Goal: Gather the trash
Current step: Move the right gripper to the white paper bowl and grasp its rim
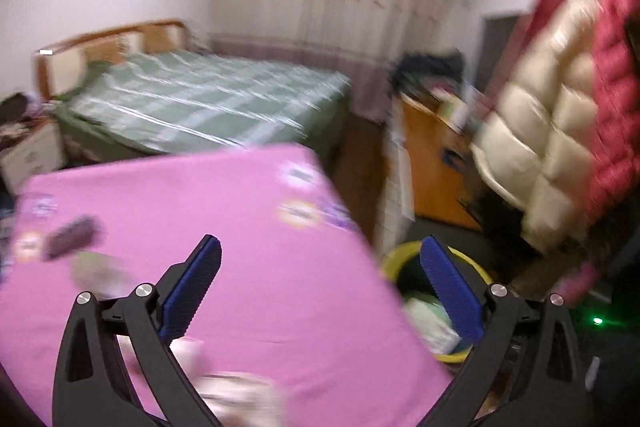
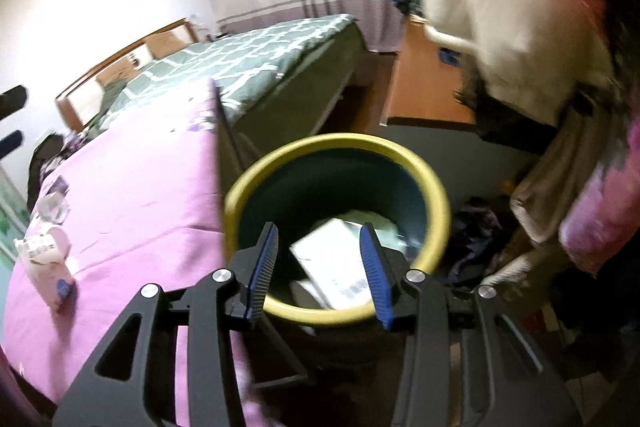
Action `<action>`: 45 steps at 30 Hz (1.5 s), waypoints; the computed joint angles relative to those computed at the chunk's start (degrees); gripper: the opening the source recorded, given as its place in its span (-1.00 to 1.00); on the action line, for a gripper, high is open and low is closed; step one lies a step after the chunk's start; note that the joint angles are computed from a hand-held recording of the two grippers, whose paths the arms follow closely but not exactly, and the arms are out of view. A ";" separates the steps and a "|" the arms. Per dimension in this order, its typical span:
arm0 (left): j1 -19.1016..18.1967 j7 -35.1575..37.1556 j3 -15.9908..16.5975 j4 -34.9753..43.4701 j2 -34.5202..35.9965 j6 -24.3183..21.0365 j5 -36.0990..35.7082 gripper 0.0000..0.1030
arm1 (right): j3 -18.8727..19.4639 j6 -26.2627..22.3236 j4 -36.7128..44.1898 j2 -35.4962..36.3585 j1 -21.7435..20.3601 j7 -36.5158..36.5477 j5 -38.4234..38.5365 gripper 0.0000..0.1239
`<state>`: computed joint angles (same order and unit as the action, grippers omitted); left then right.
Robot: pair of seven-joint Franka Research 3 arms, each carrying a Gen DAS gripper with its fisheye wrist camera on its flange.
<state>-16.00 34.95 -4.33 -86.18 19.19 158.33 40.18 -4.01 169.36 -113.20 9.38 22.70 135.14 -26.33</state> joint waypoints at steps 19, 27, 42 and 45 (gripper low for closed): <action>17.84 -42.03 7.48 -24.94 -12.89 -4.09 25.56 0.91 | 15.81 -7.94 22.00 12.00 4.79 -43.59 26.17 -0.25; 20.87 -42.18 4.55 -26.19 -12.52 -4.38 23.73 0.91 | 7.19 -16.21 38.03 23.05 11.81 -37.74 26.43 -0.25; 19.86 -38.09 4.38 -24.71 -11.05 -4.99 21.99 0.91 | 9.94 -20.86 42.09 26.73 7.41 -39.71 35.82 -0.86; 19.90 -37.99 4.38 -24.88 -11.16 -4.58 21.94 0.91 | 9.41 -20.06 41.25 26.22 7.69 -39.79 35.63 -0.87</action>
<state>3.91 -3.04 0.05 -111.07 8.03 153.75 62.12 5.39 149.30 -71.95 35.60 30.39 95.35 9.30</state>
